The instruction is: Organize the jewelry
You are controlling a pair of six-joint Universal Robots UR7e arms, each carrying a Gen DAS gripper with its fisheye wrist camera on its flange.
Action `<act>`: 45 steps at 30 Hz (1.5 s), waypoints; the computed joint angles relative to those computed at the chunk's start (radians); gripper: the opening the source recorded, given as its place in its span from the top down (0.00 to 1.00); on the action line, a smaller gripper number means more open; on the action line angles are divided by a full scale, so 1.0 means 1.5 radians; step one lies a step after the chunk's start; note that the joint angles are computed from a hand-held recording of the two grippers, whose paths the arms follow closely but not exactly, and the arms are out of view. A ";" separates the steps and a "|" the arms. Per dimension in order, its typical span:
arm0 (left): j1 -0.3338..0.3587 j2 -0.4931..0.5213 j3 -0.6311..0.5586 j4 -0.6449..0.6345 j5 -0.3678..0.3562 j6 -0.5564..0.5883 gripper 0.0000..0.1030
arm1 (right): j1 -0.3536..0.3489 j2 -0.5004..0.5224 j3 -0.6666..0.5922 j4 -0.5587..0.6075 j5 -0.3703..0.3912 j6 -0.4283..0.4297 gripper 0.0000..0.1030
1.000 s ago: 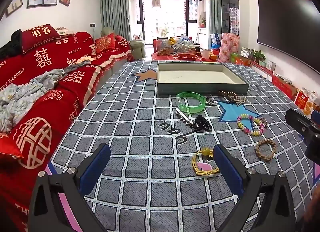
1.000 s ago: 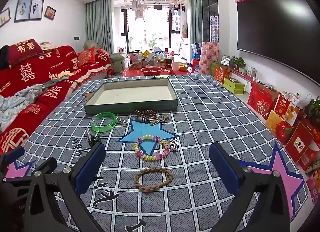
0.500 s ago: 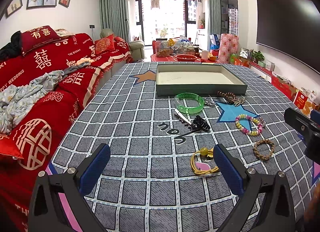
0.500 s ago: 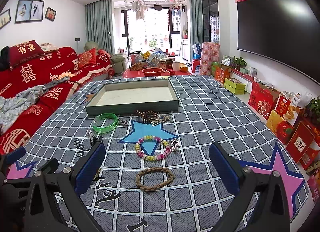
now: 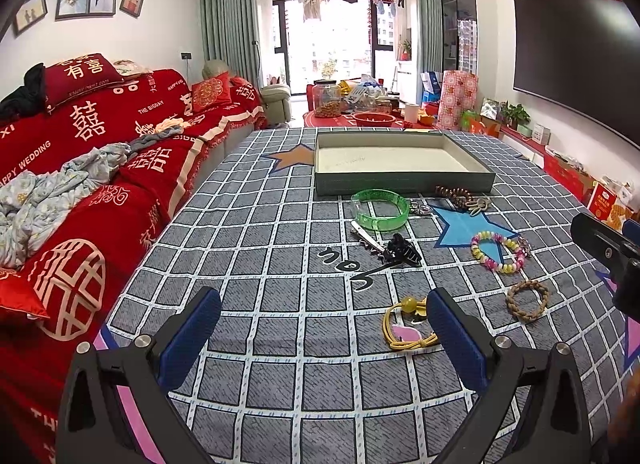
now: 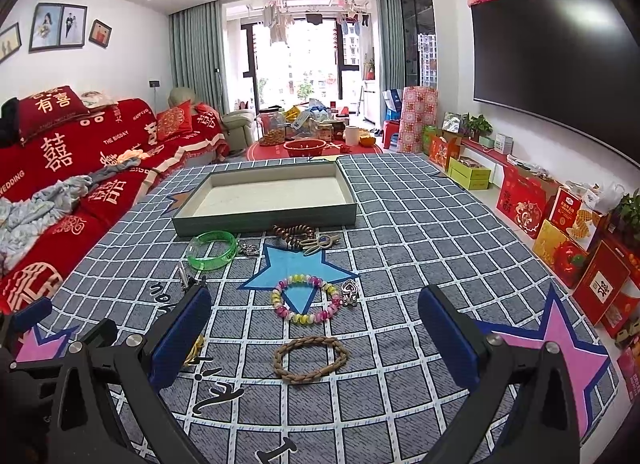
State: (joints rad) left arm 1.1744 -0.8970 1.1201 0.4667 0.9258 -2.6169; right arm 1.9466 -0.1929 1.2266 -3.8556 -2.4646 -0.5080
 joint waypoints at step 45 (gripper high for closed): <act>-0.002 -0.023 0.033 -0.039 0.005 0.012 0.00 | 0.014 -0.001 -0.004 -0.001 -0.002 0.006 0.00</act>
